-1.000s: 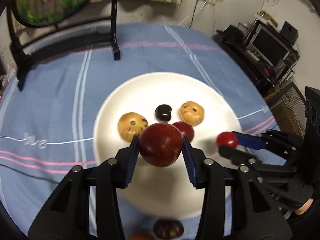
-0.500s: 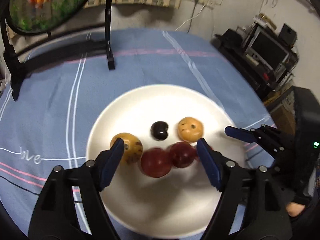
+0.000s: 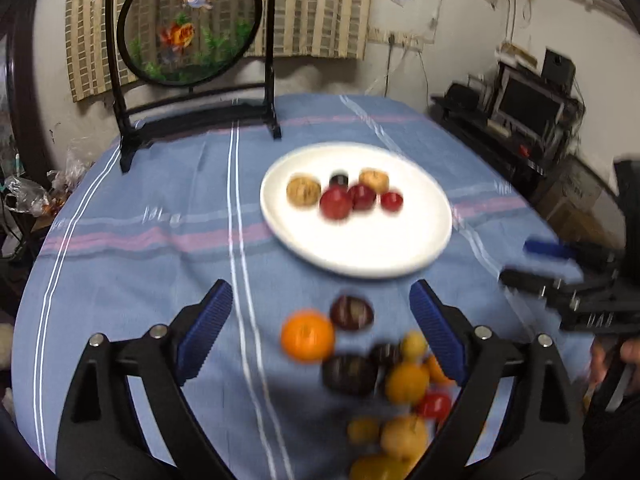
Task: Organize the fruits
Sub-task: 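Withdraw both tools from the plate toward the remaining fruits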
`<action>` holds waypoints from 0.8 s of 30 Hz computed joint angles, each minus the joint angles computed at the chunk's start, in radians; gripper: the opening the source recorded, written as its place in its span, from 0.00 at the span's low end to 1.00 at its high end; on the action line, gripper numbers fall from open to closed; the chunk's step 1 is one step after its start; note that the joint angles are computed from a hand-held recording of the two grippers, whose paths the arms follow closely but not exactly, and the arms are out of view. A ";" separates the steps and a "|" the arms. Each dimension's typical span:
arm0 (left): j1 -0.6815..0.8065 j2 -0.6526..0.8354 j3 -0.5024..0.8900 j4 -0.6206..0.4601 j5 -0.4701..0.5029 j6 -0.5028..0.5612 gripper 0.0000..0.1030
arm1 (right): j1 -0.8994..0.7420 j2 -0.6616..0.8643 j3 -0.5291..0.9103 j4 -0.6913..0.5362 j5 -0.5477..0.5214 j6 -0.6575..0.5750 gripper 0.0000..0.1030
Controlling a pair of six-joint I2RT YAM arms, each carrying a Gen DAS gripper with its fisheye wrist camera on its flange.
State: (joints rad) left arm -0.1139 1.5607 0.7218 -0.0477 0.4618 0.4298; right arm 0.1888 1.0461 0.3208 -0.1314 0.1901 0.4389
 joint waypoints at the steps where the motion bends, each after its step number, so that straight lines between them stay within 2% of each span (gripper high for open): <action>1: 0.010 -0.011 -0.014 -0.007 -0.004 0.019 0.89 | 0.029 -0.004 0.005 -0.015 0.032 0.023 0.85; 7: 0.121 -0.039 -0.055 -0.044 0.042 0.086 0.89 | 0.122 -0.053 0.016 -0.056 0.087 0.087 0.87; 12: 0.187 -0.032 -0.050 -0.089 0.079 0.118 0.89 | 0.178 -0.033 0.021 -0.061 0.111 0.111 0.88; 19: 0.260 -0.034 -0.093 -0.124 0.094 0.220 0.89 | 0.245 -0.059 -0.071 -0.080 0.126 0.194 0.88; 24: 0.272 -0.037 -0.130 -0.124 0.098 0.249 0.89 | 0.311 0.004 -0.123 -0.073 0.131 0.266 0.88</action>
